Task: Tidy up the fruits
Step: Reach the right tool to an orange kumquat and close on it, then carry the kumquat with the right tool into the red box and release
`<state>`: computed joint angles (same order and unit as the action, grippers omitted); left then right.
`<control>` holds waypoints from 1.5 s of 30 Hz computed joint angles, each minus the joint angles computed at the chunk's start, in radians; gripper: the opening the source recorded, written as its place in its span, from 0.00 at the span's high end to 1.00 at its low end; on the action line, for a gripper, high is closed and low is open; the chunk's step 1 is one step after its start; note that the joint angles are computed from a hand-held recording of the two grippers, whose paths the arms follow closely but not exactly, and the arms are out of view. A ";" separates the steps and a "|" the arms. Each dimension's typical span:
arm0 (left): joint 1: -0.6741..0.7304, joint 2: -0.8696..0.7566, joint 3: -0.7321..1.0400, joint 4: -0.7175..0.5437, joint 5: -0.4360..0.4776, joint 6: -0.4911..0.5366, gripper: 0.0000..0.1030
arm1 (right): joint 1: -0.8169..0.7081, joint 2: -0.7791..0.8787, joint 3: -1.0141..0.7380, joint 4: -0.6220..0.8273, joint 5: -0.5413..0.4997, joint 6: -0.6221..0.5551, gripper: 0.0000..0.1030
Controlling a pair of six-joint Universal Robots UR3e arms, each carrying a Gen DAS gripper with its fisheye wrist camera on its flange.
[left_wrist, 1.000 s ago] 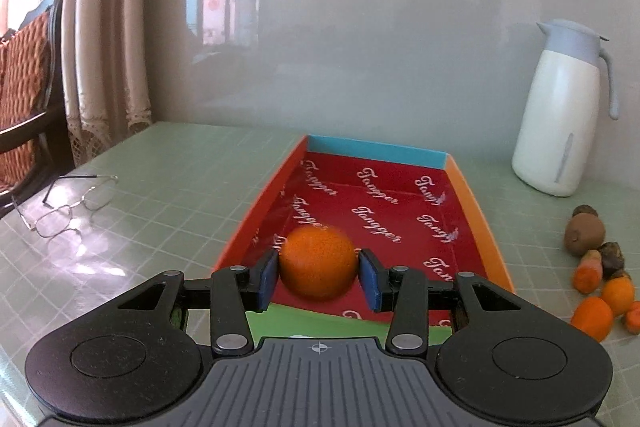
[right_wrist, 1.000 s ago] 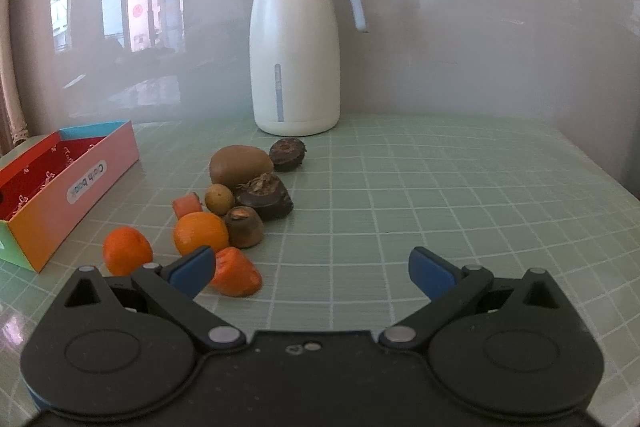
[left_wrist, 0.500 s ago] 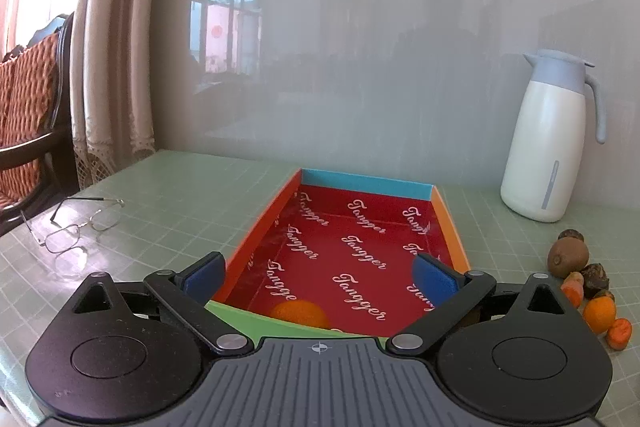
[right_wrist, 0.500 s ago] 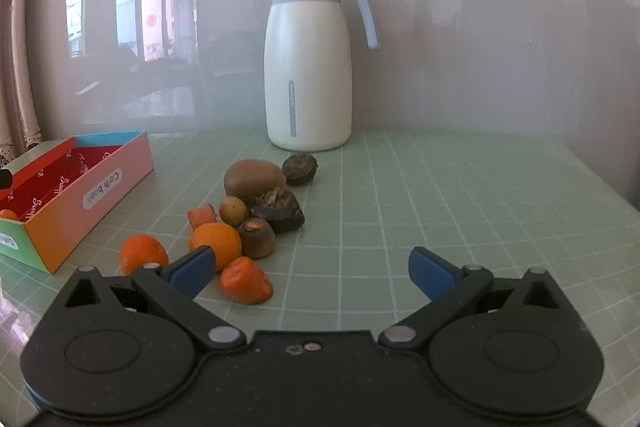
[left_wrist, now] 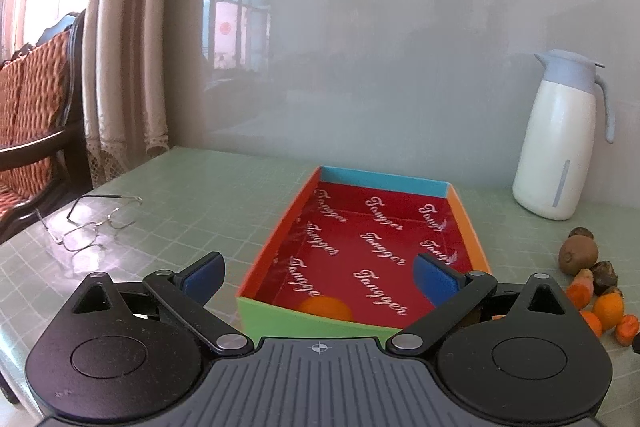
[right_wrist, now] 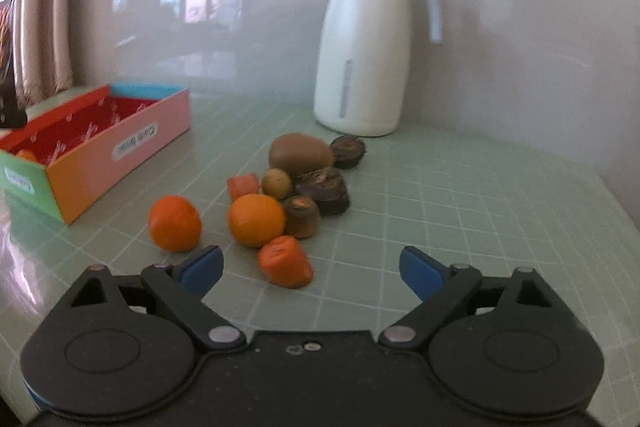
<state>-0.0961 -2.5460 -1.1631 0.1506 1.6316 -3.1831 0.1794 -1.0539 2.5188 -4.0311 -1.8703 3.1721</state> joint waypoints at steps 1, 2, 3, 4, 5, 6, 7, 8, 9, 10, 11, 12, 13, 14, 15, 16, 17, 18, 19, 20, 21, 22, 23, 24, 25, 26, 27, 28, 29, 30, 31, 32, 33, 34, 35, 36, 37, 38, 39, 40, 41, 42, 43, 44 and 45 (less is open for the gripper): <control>0.003 0.002 -0.004 0.001 0.003 -0.003 0.03 | 0.001 -0.003 -0.016 0.027 0.004 -0.012 0.14; 0.006 0.004 -0.007 0.001 0.006 -0.005 0.03 | 0.001 -0.002 -0.032 0.048 0.008 -0.021 0.15; 0.011 0.008 -0.014 0.002 0.006 -0.009 0.03 | 0.004 0.000 -0.049 0.072 0.006 -0.028 0.18; 0.015 0.012 -0.021 0.004 0.005 -0.012 0.03 | 0.003 0.002 -0.066 0.098 0.005 -0.036 0.22; 0.019 0.016 -0.028 0.007 0.004 -0.015 0.03 | -0.001 0.005 -0.076 0.114 0.010 -0.041 0.28; 0.024 0.020 -0.039 0.014 0.004 -0.016 0.03 | -0.006 0.004 -0.077 0.125 0.015 -0.041 0.31; 0.026 0.025 -0.049 0.019 0.006 -0.016 0.03 | -0.007 0.005 -0.082 0.139 0.013 -0.037 0.34; 0.030 0.028 -0.056 0.023 0.006 -0.016 0.03 | -0.007 0.007 -0.087 0.151 0.007 -0.030 0.35; 0.034 0.031 -0.062 0.025 0.004 -0.017 0.03 | -0.008 0.007 -0.090 0.160 0.008 -0.029 0.37; 0.036 0.032 -0.064 0.026 0.004 -0.018 0.03 | -0.010 0.006 -0.090 0.163 0.013 -0.027 0.38; 0.038 0.033 -0.066 0.025 0.004 -0.019 0.03 | -0.014 0.004 -0.085 0.161 0.022 -0.023 0.39; 0.040 0.034 -0.067 0.022 0.002 -0.020 0.03 | -0.020 0.002 -0.082 0.161 0.032 -0.023 0.40; 0.042 0.035 -0.066 0.018 -0.001 -0.022 0.03 | -0.023 0.000 -0.079 0.161 0.039 -0.024 0.40; 0.043 0.035 -0.065 0.016 -0.004 -0.024 0.03 | -0.023 0.001 -0.079 0.159 0.040 -0.024 0.41; 0.044 0.034 -0.065 0.016 -0.006 -0.025 0.03 | -0.028 0.002 -0.079 0.159 0.047 -0.026 0.42; 0.043 0.034 -0.065 0.016 -0.008 -0.025 0.03 | -0.033 -0.003 -0.074 0.159 0.059 -0.024 0.45; 0.042 0.034 -0.064 0.016 -0.009 -0.024 0.03 | -0.043 -0.008 -0.068 0.159 0.075 -0.023 0.51; 0.042 0.032 -0.063 0.017 -0.010 -0.023 0.03 | -0.056 -0.013 -0.062 0.158 0.096 -0.021 0.55; 0.041 0.032 -0.062 0.019 -0.009 -0.021 0.03 | -0.067 -0.016 -0.063 0.163 0.116 -0.018 0.61; 0.040 0.032 -0.062 0.018 -0.008 -0.020 0.03 | -0.086 -0.025 -0.051 0.160 0.152 -0.015 0.67; 0.039 0.031 -0.060 0.015 -0.006 -0.020 0.03 | -0.098 -0.030 -0.046 0.158 0.175 -0.010 0.67; 0.039 0.032 -0.060 0.015 -0.005 -0.021 0.03 | -0.097 -0.029 -0.050 0.162 0.172 -0.008 0.67; 0.040 0.032 -0.061 0.016 -0.004 -0.024 0.03 | -0.092 -0.026 -0.051 0.157 0.165 -0.007 0.67; 0.040 0.032 -0.061 0.014 -0.003 -0.026 0.03 | -0.087 -0.022 -0.053 0.154 0.160 -0.006 0.67; 0.041 0.032 -0.060 0.013 -0.001 -0.029 0.03 | -0.087 -0.020 -0.051 0.148 0.162 -0.005 0.68; 0.041 0.032 -0.060 0.014 0.000 -0.032 0.03 | -0.088 -0.020 -0.046 0.138 0.164 -0.004 0.68; 0.043 0.033 -0.062 0.016 -0.001 -0.035 0.03 | -0.088 -0.024 -0.040 0.129 0.164 -0.003 0.68; 0.044 0.035 -0.066 0.018 -0.002 -0.037 0.03 | -0.087 -0.029 -0.033 0.117 0.164 0.000 0.68; 0.044 0.034 -0.065 0.016 -0.002 -0.037 0.03 | -0.086 -0.034 -0.028 0.108 0.161 0.004 0.68; 0.044 0.033 -0.064 0.016 -0.003 -0.036 0.03 | -0.087 -0.036 -0.023 0.102 0.160 0.008 0.68; 0.044 0.033 -0.063 0.016 -0.004 -0.034 0.03 | -0.087 -0.044 -0.021 0.108 0.159 0.015 0.68; 0.044 0.032 -0.063 0.015 -0.005 -0.033 0.03 | -0.088 -0.051 -0.022 0.120 0.156 0.021 0.68; 0.044 0.032 -0.062 0.015 -0.005 -0.033 0.03 | -0.087 -0.056 -0.025 0.130 0.152 0.027 0.68; 0.044 0.032 -0.061 0.014 -0.005 -0.034 0.03 | -0.085 -0.060 -0.024 0.131 0.148 0.032 0.68; 0.045 0.032 -0.062 0.014 -0.005 -0.036 0.03 | -0.086 -0.064 -0.021 0.128 0.146 0.035 0.68; 0.046 0.032 -0.064 0.017 -0.006 -0.039 0.03 | -0.084 -0.066 -0.019 0.124 0.142 0.037 0.68; 0.047 0.033 -0.066 0.020 -0.006 -0.042 0.03 | -0.085 -0.068 -0.014 0.118 0.140 0.038 0.68; 0.049 0.033 -0.068 0.021 -0.008 -0.045 0.03 | -0.088 -0.071 -0.008 0.110 0.140 0.039 0.68; 0.051 0.034 -0.069 0.021 -0.010 -0.047 0.03 | -0.090 -0.071 -0.004 0.101 0.137 0.040 0.68; 0.052 0.035 -0.072 0.022 -0.010 -0.049 0.03 | -0.092 -0.076 0.000 0.099 0.134 0.044 0.68; 0.053 0.036 -0.073 0.025 -0.010 -0.050 0.03 | -0.099 -0.085 0.006 0.097 0.137 0.049 0.68; 0.054 0.036 -0.075 0.028 -0.012 -0.050 0.03 | -0.101 -0.090 0.009 0.093 0.136 0.055 0.68; 0.055 0.037 -0.077 0.030 -0.012 -0.050 0.03 | -0.105 -0.098 0.012 0.092 0.134 0.062 0.68; 0.055 0.037 -0.079 0.031 -0.011 -0.048 0.03 | -0.109 -0.105 0.013 0.094 0.134 0.070 0.68; 0.057 0.039 -0.082 0.032 -0.011 -0.047 0.03 | -0.112 -0.113 0.013 0.096 0.136 0.080 0.68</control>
<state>-0.0394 -2.5069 -1.2448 0.1830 1.6206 -3.2301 0.0669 -1.1669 2.5320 -3.9353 -1.7342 3.2519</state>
